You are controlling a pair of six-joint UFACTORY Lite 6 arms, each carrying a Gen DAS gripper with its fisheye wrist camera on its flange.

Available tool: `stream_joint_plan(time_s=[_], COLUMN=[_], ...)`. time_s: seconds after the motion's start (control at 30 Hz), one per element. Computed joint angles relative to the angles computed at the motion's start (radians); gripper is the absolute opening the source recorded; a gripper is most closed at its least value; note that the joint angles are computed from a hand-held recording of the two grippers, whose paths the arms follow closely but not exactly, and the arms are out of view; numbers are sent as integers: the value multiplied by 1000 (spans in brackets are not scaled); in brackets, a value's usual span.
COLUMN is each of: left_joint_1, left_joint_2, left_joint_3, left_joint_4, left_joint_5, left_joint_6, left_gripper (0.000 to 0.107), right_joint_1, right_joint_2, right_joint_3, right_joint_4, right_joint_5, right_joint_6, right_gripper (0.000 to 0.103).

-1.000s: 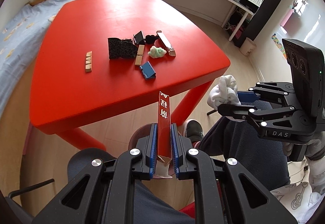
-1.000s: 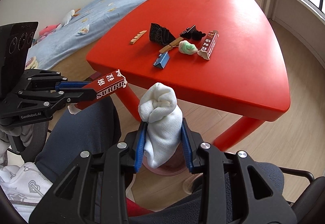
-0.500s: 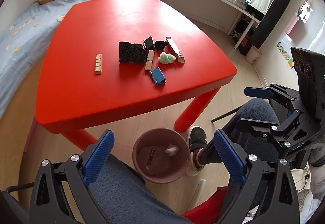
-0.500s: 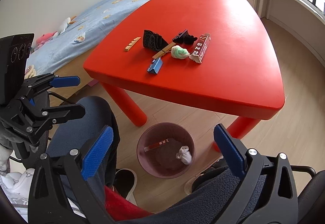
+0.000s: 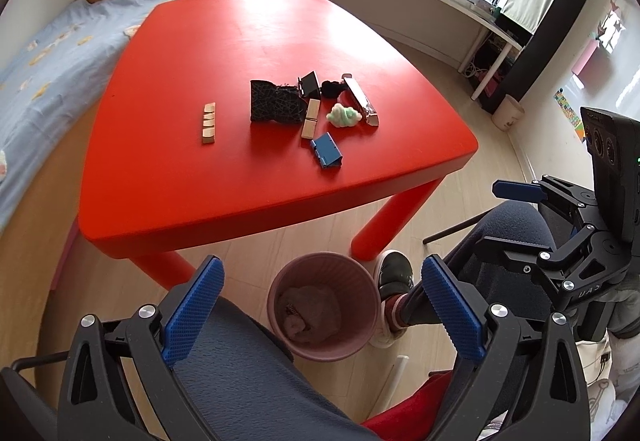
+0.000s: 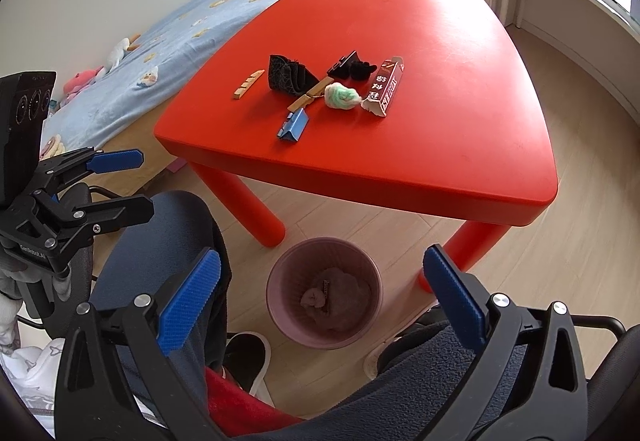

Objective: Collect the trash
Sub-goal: 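Move both open tools back over the table items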

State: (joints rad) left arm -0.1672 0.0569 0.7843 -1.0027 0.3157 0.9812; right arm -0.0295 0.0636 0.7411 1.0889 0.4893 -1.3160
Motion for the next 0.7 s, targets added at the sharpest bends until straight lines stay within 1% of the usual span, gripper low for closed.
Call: stream_joint_plan(time_s=[0.23, 0.4, 0.53, 0.7], left_joint_1=[19, 41, 68, 100], left_joint_2=[2, 21, 52, 127], left_joint_3=[6, 51, 119, 231], left_joint_4=[5, 50, 105, 161], left_joint_5=[9, 11, 14, 21], left_joint_6=[-8, -44, -92, -141], left_gripper=[95, 95, 95, 95], right_joint_1=[-11, -14, -13, 3], right_joint_2=[9, 28, 57, 146], right_joint_3=[13, 69, 150, 319], right_joint_4=[0, -50, -100, -203], right_joint_5=[14, 22, 25, 27], right_joint_6=[4, 79, 148, 285], right_gripper=[100, 100, 100, 100])
